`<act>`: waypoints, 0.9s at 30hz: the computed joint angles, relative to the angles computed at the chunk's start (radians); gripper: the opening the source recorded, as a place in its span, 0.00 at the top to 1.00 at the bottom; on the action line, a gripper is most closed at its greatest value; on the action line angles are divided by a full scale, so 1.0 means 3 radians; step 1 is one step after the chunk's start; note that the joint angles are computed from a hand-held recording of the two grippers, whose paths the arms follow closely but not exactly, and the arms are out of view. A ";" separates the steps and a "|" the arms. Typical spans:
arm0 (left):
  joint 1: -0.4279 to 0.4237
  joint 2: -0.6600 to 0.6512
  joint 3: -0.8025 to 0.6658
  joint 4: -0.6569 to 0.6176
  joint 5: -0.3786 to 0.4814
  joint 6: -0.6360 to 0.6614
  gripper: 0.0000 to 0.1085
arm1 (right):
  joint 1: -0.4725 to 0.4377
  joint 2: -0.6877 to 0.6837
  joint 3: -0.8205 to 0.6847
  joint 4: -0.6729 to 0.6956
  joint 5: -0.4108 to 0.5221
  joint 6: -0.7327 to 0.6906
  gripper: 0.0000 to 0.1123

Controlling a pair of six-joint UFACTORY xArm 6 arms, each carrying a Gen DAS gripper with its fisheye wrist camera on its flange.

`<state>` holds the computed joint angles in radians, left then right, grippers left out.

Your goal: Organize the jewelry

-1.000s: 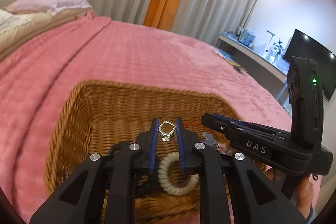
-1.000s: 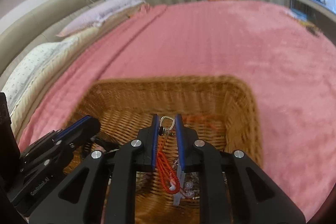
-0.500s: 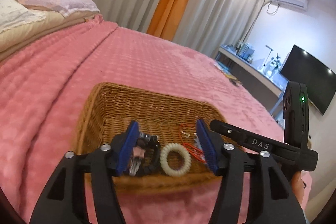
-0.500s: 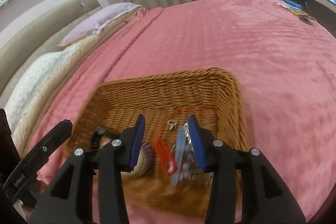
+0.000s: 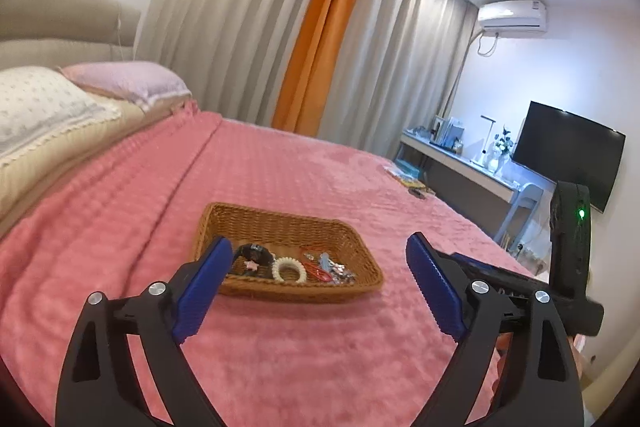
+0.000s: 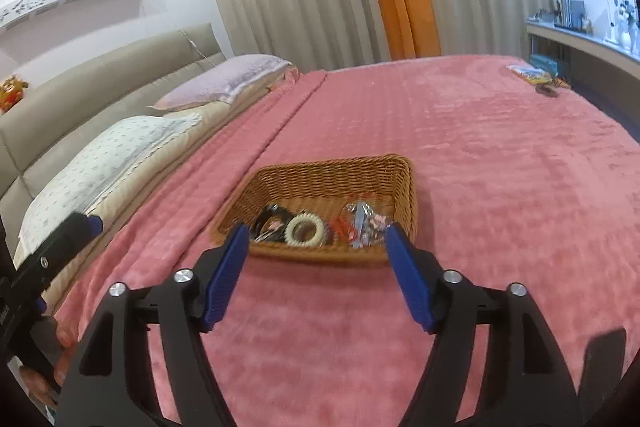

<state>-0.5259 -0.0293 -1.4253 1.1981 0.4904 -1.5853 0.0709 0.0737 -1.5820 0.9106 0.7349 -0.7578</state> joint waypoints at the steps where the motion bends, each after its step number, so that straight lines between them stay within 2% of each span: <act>1: -0.0070 -0.0070 0.0068 0.0115 0.0081 -0.0118 0.16 | 0.0004 -0.0143 0.0190 0.0046 -0.0096 -0.0104 0.30; 6: -0.0471 -0.0251 0.0316 0.0529 0.0822 -0.0472 0.14 | 0.0038 -0.0643 0.0916 0.0421 -0.0469 -0.0649 0.29; 10: -0.0682 -0.0247 0.0466 0.0849 0.1317 -0.0741 0.14 | 0.0172 -0.0818 0.1296 0.0968 -0.0985 -0.1255 0.29; 12: -0.0715 -0.0204 0.0494 0.0915 0.1431 -0.0834 0.14 | 0.0242 -0.0802 0.1341 0.1321 -0.1227 -0.1682 0.27; 16: -0.0660 0.0056 0.0376 0.0831 0.1518 -0.0724 0.14 | 0.0331 -0.0711 0.1329 0.1605 -0.1448 -0.2038 0.24; 21: -0.0639 0.0267 0.0319 0.0827 0.1631 -0.0686 0.14 | 0.0384 -0.0511 0.1293 0.1617 -0.1529 -0.2071 0.23; 24: -0.0599 0.0330 0.0298 0.0704 0.1575 -0.0628 0.14 | 0.0403 -0.0392 0.1271 0.1493 -0.1585 -0.2005 0.23; 27: -0.0602 0.0332 0.0309 0.0695 0.1573 -0.0647 0.14 | 0.0345 -0.0359 0.1246 0.1452 -0.1464 -0.1902 0.23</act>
<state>-0.7065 0.0704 -1.3327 1.4064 0.9621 -1.7793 0.1745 -0.0339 -1.2081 1.3462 0.2958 -1.3284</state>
